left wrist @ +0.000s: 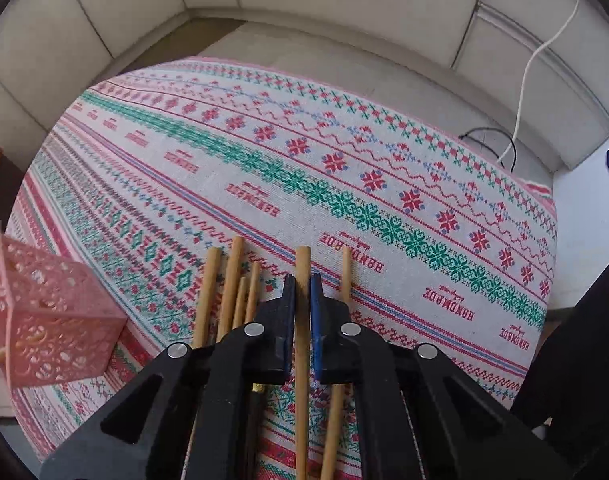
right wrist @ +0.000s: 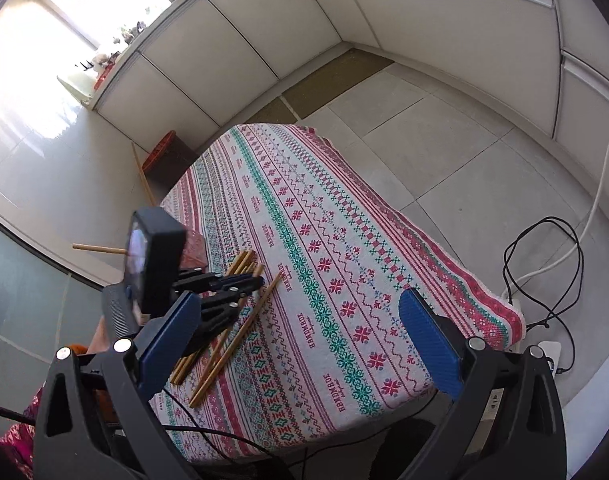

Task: Organize utensils
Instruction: 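Grasp another chopstick from the pile with the left tool and lift it, then grasp a chopstick from the pile with the right tool while the left tool holds its own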

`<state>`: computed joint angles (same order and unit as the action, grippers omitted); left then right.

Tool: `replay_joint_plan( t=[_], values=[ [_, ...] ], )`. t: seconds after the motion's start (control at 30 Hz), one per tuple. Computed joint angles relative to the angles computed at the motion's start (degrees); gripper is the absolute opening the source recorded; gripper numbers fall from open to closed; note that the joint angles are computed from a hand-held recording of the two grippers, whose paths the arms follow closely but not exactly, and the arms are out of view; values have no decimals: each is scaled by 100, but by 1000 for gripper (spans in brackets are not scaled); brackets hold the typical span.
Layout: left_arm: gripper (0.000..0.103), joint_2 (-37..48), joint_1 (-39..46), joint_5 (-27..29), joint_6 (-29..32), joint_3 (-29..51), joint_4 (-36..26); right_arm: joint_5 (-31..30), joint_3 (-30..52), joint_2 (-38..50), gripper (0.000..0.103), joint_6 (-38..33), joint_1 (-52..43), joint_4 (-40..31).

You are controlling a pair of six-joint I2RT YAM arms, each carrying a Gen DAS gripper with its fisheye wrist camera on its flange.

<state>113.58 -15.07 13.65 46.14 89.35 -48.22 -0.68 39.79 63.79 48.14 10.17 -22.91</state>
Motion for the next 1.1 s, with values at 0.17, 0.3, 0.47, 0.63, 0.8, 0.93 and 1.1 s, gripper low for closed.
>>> replay_joint_plan(
  t=[0.17,0.3,0.47,0.63,0.8,0.93,1.1],
  values=[
    [6,-1045,980,1072,110,-291,-158,32,1035,1463,95,27,325,-404],
    [6,-1771,2052,2088,285,-277,-540,-467,2457,3248,55,649,381,-1141],
    [6,-2216,3343,3334,511,91,-1235,-707,4449,5145,36,1305,606,-2270],
    [6,-2253,4263,4233,767,644,-1953,-617,5654,6086,22,1759,788,-3048],
    [6,-2270,4604,4579,622,864,-2036,-635,5237,5864,6,2095,746,-2642],
    [6,-2143,4749,4645,583,1168,-2296,-485,3943,4922,6,2129,628,-1476],
    [6,-2035,4852,4808,458,1497,-2635,172,3106,3433,6,1404,749,-1212]
  ],
)
